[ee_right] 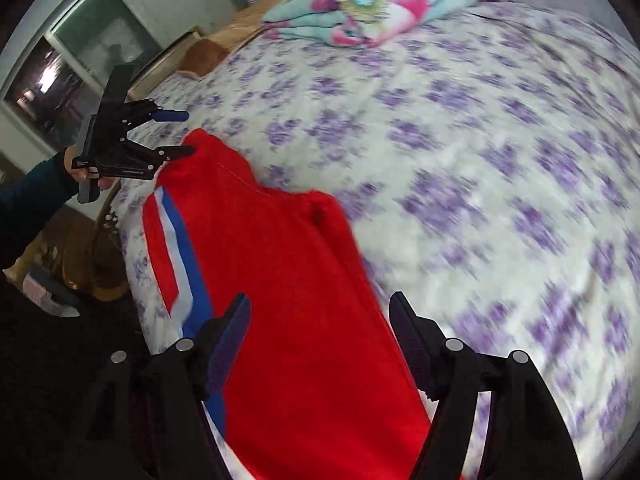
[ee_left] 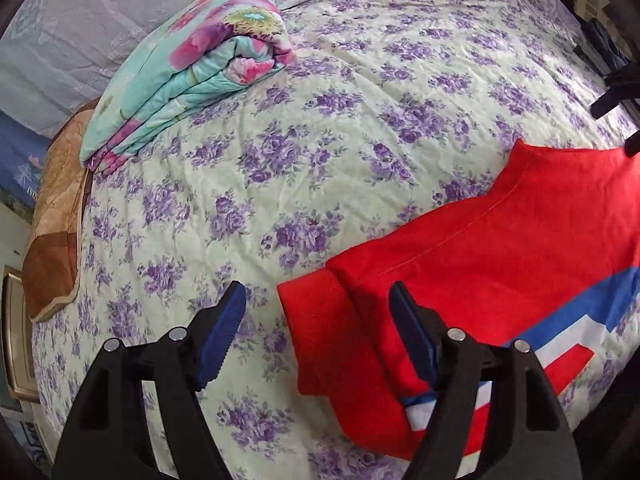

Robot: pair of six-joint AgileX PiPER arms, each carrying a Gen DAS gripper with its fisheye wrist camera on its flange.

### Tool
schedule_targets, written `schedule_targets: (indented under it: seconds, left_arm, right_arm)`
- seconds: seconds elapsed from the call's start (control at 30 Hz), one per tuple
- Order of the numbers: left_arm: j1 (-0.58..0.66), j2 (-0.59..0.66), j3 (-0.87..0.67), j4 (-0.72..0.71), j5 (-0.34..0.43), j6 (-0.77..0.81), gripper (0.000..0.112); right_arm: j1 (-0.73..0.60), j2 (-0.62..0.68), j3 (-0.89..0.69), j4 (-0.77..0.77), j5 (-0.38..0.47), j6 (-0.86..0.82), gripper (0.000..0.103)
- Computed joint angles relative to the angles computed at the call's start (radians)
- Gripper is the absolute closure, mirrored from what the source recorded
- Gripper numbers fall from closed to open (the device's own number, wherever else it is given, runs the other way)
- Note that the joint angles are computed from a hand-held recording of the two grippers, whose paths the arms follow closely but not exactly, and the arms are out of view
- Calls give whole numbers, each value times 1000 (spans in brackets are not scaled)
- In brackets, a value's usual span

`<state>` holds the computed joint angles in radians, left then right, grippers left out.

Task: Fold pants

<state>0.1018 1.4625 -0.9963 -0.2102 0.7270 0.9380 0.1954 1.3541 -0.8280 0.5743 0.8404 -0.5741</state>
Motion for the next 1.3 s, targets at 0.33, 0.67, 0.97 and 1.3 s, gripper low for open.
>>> schedule_targets:
  seconds: [0.33, 0.67, 0.97, 1.3]
  left_arm:
    - [162, -162, 129, -131, 143, 39, 41]
    - [16, -86, 58, 15, 86, -247, 40]
    - [-24, -31, 21, 105, 82, -353, 40]
    - [149, -16, -45, 142, 76, -364, 37]
  right_arm:
    - [105, 485, -360, 77, 121, -8, 52]
    - [46, 562, -421, 136, 237, -66, 51]
    - [26, 589, -414, 247, 159, -131, 87]
    - [45, 566, -467, 84, 148, 45, 53]
